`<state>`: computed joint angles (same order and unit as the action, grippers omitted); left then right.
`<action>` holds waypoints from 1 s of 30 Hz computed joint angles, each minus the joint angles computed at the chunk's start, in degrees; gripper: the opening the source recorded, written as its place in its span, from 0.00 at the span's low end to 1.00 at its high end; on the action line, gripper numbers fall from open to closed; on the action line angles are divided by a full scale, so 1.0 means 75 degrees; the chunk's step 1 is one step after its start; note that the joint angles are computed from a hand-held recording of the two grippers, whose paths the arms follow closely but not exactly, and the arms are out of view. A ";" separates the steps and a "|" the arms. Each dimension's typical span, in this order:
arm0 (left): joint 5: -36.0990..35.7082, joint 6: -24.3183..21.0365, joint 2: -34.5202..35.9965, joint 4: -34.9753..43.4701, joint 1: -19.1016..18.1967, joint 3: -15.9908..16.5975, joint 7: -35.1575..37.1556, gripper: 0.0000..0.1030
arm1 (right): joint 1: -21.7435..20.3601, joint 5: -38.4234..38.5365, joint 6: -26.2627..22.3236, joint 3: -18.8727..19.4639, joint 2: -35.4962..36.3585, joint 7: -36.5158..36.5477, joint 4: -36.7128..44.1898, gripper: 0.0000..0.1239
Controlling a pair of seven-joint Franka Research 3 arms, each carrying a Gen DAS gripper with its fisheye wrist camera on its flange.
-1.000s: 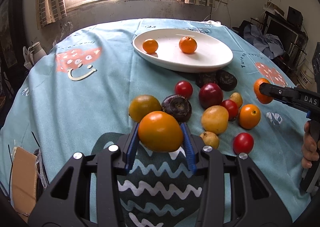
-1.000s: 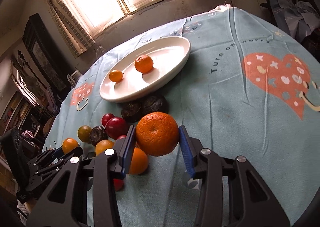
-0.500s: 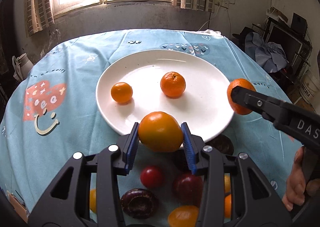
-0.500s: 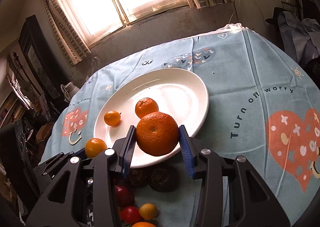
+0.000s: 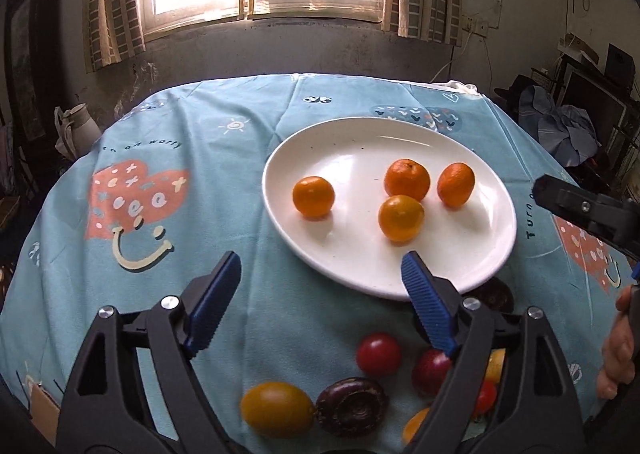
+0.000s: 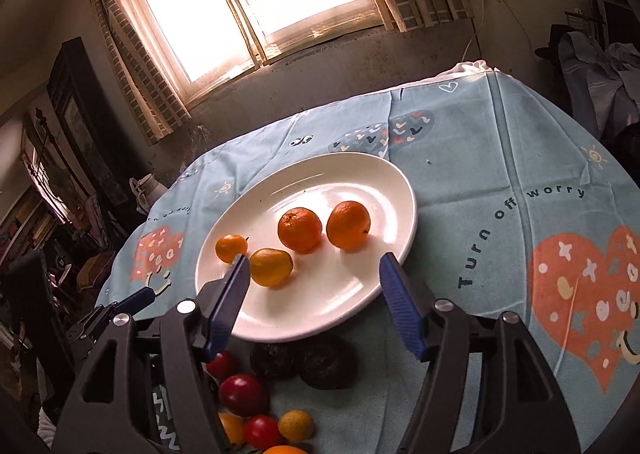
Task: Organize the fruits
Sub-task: 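Lower both held fruits onto the white plate and open both tools, then grasp a yellow citrus with the left tool while the right tool grasps an orange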
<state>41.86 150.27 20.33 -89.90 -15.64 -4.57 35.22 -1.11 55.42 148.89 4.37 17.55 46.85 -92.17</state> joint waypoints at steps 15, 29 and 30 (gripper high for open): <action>0.0942 -0.0114 -0.1791 -0.2646 0.0486 -0.0475 -0.1318 0.86 | 0.0289 0.1592 0.0290 -0.0597 -0.1687 -0.1624 -0.2297 0.63; 0.0968 -0.0305 -0.1769 -0.2647 0.0530 -0.0380 -0.1617 0.91 | 0.0378 0.1356 0.0414 -0.0626 -0.1664 -0.1529 -0.2350 0.67; 0.0915 -0.0268 -0.1774 -0.2665 0.0565 -0.0405 -0.1617 0.91 | 0.0376 0.1386 0.0411 -0.0626 -0.1669 -0.1561 -0.2356 0.67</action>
